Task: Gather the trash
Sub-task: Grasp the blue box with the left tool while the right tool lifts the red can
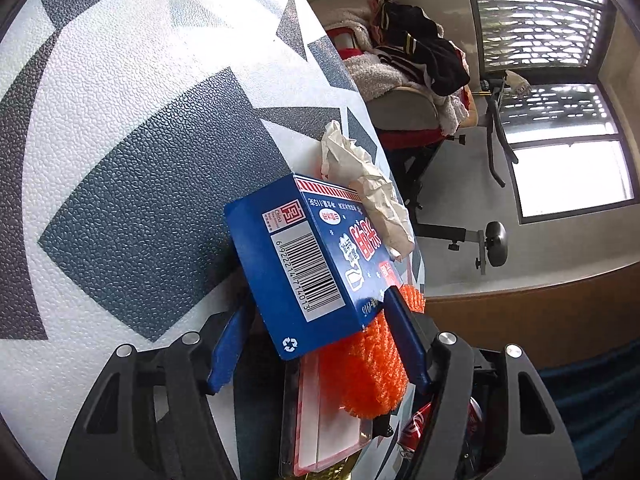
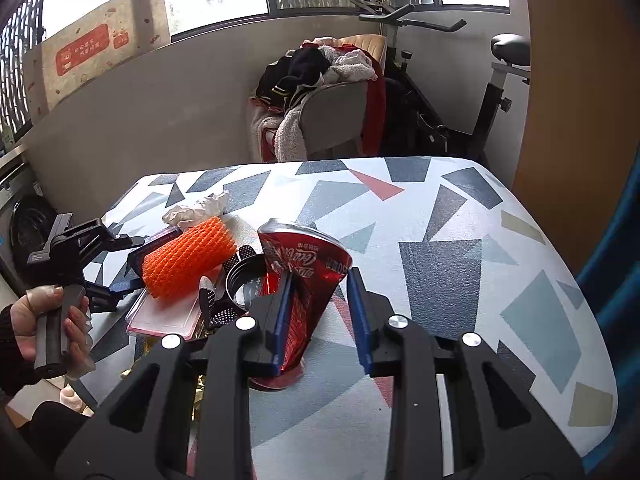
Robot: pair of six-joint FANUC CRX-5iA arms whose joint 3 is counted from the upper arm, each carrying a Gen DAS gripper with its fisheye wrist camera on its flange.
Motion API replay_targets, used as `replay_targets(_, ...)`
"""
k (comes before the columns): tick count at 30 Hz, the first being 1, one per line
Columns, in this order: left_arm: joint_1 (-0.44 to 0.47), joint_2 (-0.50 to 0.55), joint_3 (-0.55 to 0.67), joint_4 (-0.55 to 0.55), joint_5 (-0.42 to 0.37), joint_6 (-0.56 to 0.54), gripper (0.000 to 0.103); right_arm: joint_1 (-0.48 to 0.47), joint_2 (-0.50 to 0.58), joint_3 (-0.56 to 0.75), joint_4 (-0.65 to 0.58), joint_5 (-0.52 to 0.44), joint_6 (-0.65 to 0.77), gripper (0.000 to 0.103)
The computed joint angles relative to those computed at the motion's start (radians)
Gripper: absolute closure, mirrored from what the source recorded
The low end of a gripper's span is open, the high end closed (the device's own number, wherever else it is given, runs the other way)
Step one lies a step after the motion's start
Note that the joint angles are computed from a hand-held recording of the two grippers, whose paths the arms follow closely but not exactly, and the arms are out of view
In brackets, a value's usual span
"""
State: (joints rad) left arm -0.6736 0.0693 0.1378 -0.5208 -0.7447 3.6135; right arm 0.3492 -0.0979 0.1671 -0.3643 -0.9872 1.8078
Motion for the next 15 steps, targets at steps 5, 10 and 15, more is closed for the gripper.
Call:
replay_targets(5, 0.001, -0.003, -0.003, -0.03, -0.009, 0.06, 0.062, 0.002, -0.003, -0.009, 0.003, -0.003, 0.003, 0.073)
replay_targets(10, -0.029, 0.0, 0.087, -0.052, -0.168, -0.177, 0.064, 0.003, -0.007, -0.009, -0.008, -0.007, 0.003, 0.073)
replay_targets(15, -0.082, 0.004, 0.192, -0.077, -0.326, -0.448, 0.064, 0.01, -0.023, -0.011, -0.02, -0.015, 0.001, 0.073)
